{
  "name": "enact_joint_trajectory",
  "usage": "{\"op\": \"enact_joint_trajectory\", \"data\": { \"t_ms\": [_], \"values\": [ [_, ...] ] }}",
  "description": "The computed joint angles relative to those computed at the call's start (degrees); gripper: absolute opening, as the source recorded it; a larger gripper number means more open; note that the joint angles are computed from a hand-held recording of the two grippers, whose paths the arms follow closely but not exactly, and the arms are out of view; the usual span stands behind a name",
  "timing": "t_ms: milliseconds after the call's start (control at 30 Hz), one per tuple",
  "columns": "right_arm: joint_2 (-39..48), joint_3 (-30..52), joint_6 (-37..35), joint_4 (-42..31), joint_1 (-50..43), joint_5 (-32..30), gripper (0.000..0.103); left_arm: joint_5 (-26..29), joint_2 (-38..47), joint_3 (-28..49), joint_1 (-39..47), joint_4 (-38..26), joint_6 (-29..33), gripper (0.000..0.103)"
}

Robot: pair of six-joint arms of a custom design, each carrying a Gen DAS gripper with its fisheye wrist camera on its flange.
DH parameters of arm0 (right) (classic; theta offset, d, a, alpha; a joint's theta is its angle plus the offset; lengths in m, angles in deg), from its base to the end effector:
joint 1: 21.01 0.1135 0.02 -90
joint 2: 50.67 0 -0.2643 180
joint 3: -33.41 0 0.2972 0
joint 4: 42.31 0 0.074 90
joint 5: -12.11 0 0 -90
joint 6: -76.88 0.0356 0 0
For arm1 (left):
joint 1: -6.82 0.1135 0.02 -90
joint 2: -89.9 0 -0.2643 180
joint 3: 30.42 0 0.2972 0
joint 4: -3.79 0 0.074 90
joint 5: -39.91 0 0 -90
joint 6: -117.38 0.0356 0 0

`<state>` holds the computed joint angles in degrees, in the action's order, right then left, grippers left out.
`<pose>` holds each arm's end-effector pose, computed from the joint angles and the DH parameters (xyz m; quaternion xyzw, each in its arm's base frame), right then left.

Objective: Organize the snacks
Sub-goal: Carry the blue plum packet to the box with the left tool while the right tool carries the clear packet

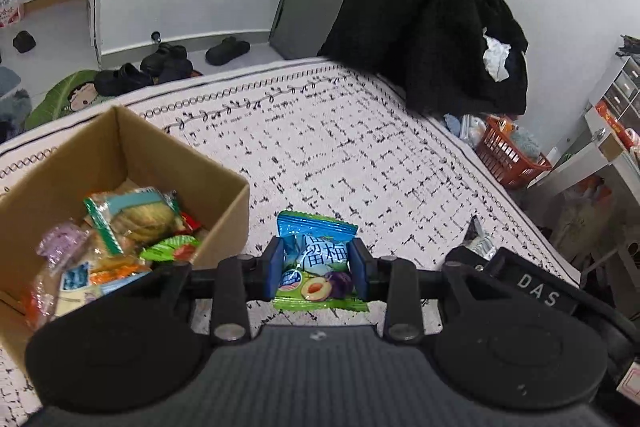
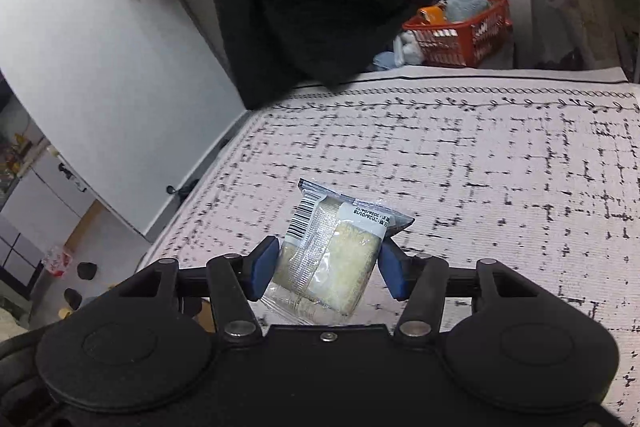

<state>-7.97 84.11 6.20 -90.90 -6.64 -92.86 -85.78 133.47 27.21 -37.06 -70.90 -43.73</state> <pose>0.1938 0.0591 0.2636 -0.0155 0.9022 0.2333 0.3623 0.1350 -0.1010 0.2782 -0.2923 0.8766 -0.0442 0.3797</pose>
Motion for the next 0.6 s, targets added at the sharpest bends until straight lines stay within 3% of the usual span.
{"op": "enact_joint_trajectory", "data": {
  "t_ms": [200,600],
  "values": [
    [-3.4,0.3,2.9,0.8,3.4,-1.1,0.053,-4.1,-1.4,2.5,-2.7,-5.0,-2.7,0.034],
    [-6.2,1.8,6.6,0.5,12.3,3.6,0.053,-8.4,-6.6,5.7,-3.8,-14.7,-5.5,0.034]
  ]
}}
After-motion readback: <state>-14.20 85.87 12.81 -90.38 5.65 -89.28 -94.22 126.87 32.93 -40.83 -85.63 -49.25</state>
